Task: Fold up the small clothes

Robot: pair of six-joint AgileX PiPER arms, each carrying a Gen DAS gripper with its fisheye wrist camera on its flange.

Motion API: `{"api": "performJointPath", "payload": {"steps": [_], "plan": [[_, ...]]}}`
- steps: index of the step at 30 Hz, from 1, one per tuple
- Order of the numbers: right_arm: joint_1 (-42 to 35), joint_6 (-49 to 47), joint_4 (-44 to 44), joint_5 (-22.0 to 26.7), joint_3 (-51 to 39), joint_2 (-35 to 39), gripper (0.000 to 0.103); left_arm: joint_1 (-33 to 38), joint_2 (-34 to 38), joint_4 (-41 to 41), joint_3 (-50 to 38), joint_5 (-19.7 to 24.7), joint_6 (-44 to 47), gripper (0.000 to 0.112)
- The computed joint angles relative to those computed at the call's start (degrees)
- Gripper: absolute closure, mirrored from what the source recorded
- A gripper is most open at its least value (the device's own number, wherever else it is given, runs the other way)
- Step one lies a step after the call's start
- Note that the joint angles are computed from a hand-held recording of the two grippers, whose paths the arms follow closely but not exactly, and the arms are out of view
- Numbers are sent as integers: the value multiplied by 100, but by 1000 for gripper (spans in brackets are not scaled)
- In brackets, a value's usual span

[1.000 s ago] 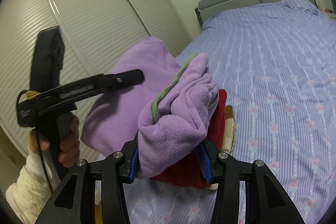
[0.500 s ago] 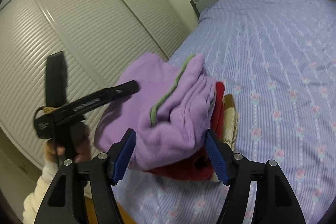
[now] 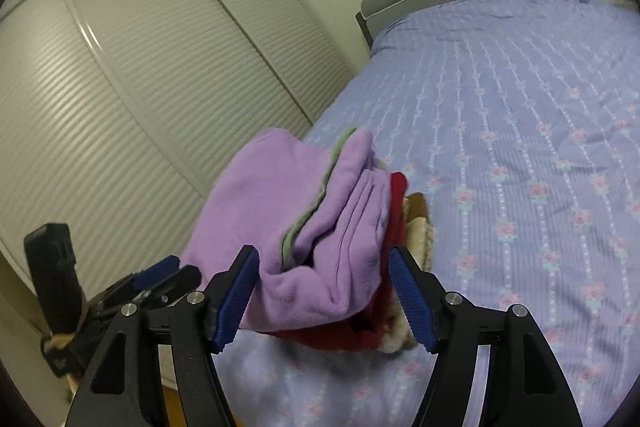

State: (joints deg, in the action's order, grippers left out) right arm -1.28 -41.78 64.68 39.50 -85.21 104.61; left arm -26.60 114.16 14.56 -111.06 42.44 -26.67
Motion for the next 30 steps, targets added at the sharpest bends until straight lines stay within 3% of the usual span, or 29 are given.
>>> {"api": "performJointPath", "payload": {"steps": [5,11,20,25,30], "plan": [[-143,-192,161,36,63,96,34,190,188,-347,-92,-87,116,35],[3,-208,-182,-306,58,231,27,299,289,-614,-53,-179,95,27],[-127,272,-608,30,-155,48,23,-316,20,785,-179,280,-932,26],[-411,-206,-381,231,158,-538,19,-1025,-7,1573,-801,1158,-1421,25],[-963,-330,-850,455,521,-1267,13,-1948,225,2435,-1672,2156,-1979,11]]}}
